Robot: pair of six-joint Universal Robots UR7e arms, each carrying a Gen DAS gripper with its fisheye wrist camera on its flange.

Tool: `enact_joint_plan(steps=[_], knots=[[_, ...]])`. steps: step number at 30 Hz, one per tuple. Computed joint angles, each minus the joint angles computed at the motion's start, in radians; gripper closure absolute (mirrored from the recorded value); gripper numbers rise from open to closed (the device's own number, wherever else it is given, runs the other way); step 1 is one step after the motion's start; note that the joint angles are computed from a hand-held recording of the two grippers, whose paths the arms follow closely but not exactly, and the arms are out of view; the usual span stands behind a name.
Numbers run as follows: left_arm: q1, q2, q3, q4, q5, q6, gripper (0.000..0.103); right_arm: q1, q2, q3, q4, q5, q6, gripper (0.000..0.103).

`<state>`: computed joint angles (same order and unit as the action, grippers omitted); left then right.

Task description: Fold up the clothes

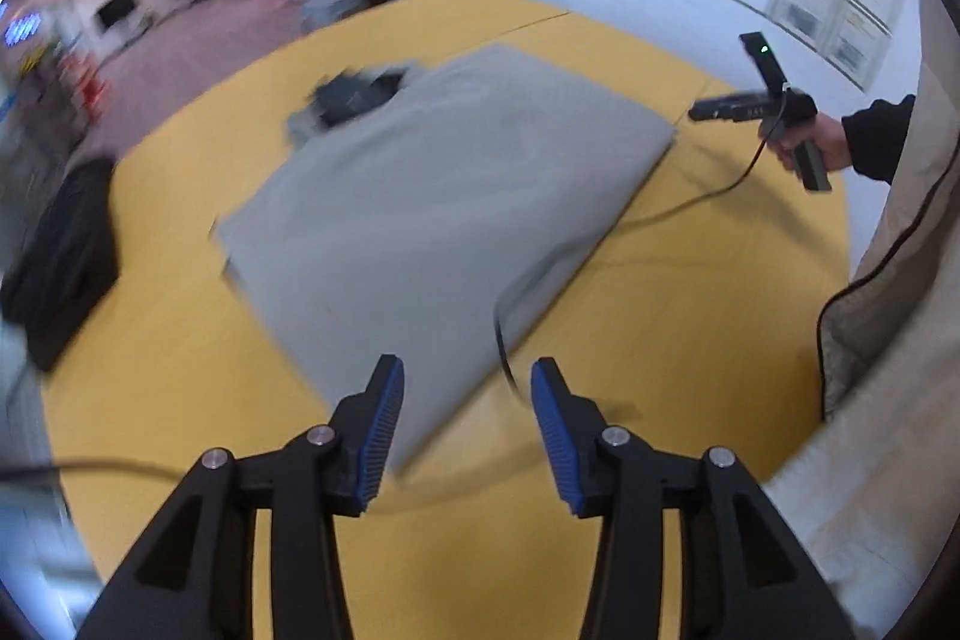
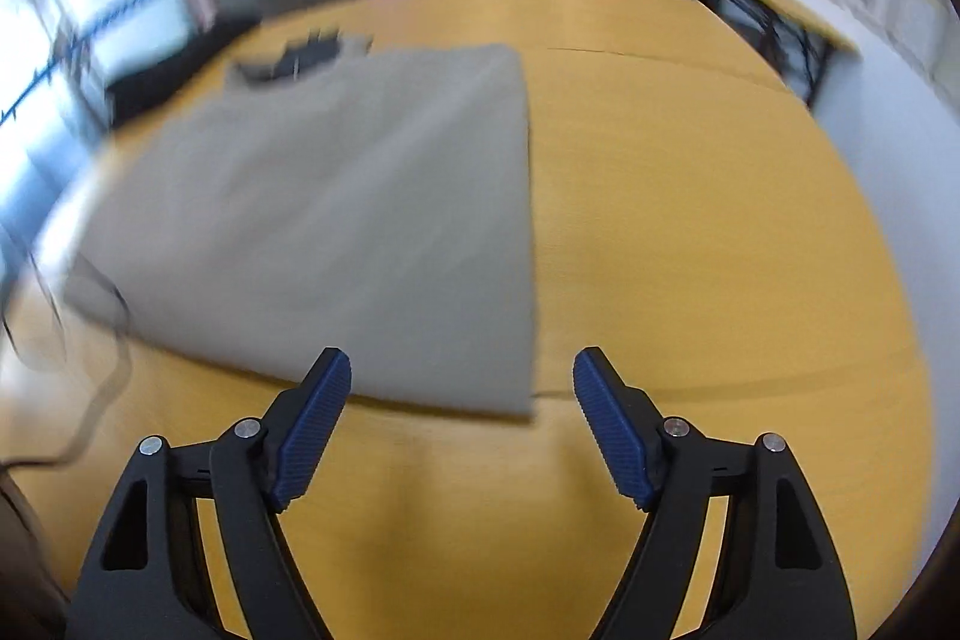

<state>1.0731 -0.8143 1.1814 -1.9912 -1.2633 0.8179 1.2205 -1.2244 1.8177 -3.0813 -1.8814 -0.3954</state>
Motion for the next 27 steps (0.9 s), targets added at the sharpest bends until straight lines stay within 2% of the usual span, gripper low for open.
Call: enact_joint_plan(steps=[2, 4, 6, 9, 12, 15, 17, 19, 20, 21, 22, 24, 27], knots=[[0.007, 0.113, -0.108, 0.017, -0.061, 0.068, 0.055, -0.019, -0.009, 0.064, -0.038, 0.073, 0.160, 0.023], [0.012, 0.244, -0.241, 0.054, -0.076, 0.138, 0.055, -0.039, 0.010, 0.111, -0.084, 0.126, 0.263, 0.023], [0.015, 0.362, -0.363, 0.082, -0.061, 0.196, 0.055, -0.042, 0.062, 0.107, -0.136, 0.157, 0.335, 0.023], [0.024, 0.508, -0.519, 0.109, -0.049, 0.279, 0.055, -0.046, 0.137, 0.087, -0.290, 0.221, 0.403, 0.023], [0.031, 0.610, -0.637, 0.133, -0.056, 0.364, 0.055, -0.041, 0.193, 0.034, -0.350, 0.247, 0.433, 0.022], [0.037, 0.683, -0.720, 0.142, -0.080, 0.459, 0.054, -0.027, 0.258, -0.039, -0.395, 0.233, 0.482, 0.022], [0.044, 0.715, -0.766, 0.155, -0.109, 0.494, 0.049, -0.009, 0.305, -0.087, -0.442, 0.178, 0.517, 0.024], [0.052, 0.760, -0.847, 0.196, -0.139, 0.500, 0.043, 0.002, 0.344, -0.136, -0.452, 0.140, 0.551, 0.036], [0.056, 0.783, -0.893, 0.221, -0.151, 0.492, 0.039, 0.000, 0.352, -0.154, -0.435, 0.138, 0.591, 0.061], [0.058, 0.804, -0.936, 0.245, -0.157, 0.486, 0.039, -0.003, 0.358, -0.169, -0.421, 0.138, 0.628, 0.078], [0.058, 0.818, -0.962, 0.260, -0.159, 0.483, 0.038, -0.005, 0.359, -0.173, -0.423, 0.137, 0.645, 0.082], [0.057, 0.827, -0.977, 0.267, -0.161, 0.482, 0.038, 0.020, 0.357, -0.176, -0.459, 0.088, 0.588, 0.094], [0.046, 0.787, -0.890, 0.246, -0.173, 0.454, 0.038, 0.067, 0.331, -0.167, -0.527, 0.044, 0.471, 0.097]])
